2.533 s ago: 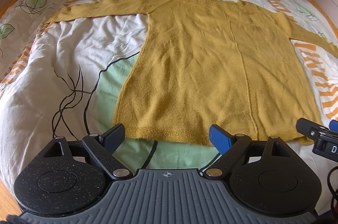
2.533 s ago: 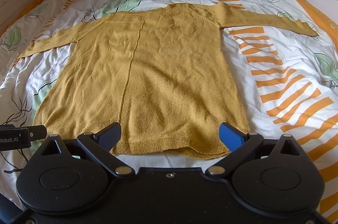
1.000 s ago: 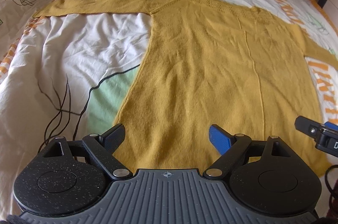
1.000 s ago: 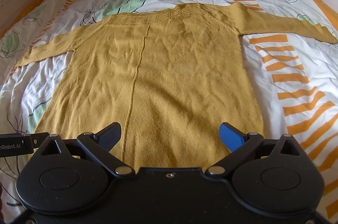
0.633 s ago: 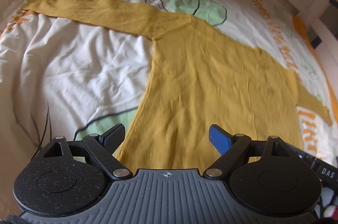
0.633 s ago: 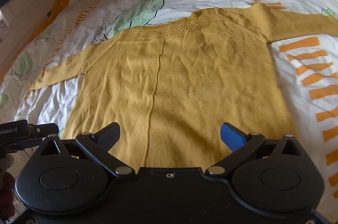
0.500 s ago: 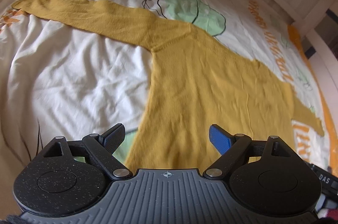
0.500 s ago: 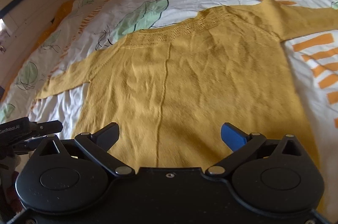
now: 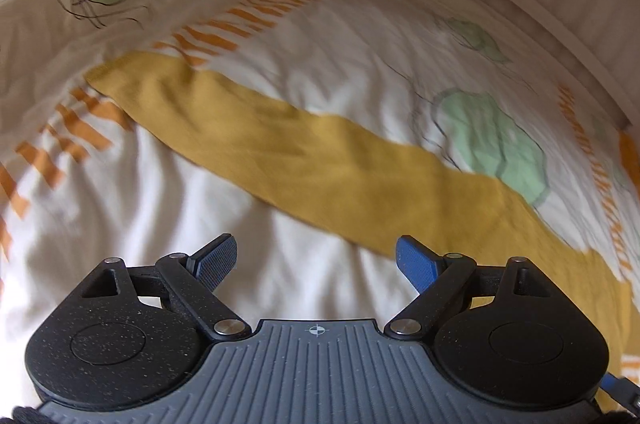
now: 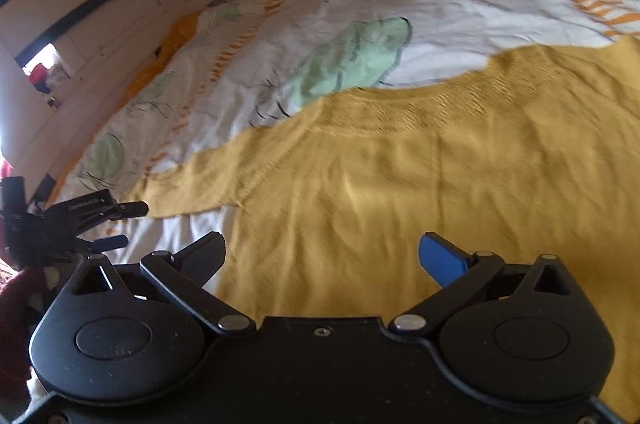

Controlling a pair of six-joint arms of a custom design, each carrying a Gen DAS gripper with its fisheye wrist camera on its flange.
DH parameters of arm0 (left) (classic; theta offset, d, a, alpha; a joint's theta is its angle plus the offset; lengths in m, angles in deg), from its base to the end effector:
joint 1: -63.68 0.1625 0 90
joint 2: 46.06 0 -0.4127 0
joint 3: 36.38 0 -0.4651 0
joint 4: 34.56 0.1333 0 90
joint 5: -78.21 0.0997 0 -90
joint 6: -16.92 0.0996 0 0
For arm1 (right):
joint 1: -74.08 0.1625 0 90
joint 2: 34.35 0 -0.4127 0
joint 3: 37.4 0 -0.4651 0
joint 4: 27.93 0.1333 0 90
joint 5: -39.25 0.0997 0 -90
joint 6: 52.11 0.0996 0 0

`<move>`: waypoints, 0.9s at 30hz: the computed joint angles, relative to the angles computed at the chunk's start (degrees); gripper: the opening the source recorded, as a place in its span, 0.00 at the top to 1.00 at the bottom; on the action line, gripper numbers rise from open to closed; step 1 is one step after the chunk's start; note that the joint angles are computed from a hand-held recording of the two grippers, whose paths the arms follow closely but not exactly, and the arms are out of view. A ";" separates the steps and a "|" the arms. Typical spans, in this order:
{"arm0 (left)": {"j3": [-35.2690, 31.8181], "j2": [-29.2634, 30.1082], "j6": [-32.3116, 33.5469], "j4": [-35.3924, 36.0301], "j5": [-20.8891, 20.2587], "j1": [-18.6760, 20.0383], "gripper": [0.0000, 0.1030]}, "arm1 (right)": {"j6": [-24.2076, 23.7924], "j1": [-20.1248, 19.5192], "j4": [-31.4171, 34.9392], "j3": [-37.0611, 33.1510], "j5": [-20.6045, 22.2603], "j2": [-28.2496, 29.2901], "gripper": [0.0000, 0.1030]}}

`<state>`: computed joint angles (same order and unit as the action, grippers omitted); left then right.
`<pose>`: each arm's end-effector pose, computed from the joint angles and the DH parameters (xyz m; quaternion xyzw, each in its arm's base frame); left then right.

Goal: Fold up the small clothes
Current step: 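Move the left tool to the sleeve cuff and close on it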

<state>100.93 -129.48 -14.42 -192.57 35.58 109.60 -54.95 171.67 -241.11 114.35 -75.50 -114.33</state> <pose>-0.1539 -0.4559 0.1556 0.0518 0.9087 -0.3329 0.2465 0.1371 -0.3350 0.1487 -0.0126 -0.8849 0.4313 0.1754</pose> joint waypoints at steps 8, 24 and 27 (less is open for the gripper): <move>-5.76 0.91 7.01 -3.22 1.51 9.02 0.15 | -0.64 0.02 1.13 -5.07 3.25 5.76 0.00; -13.66 5.77 16.36 -12.55 -5.77 21.36 0.16 | -0.70 0.54 4.22 -9.98 2.66 11.76 0.00; -15.08 7.15 18.59 -13.63 -6.44 22.18 0.16 | -0.37 0.24 4.57 -9.93 2.67 11.92 0.00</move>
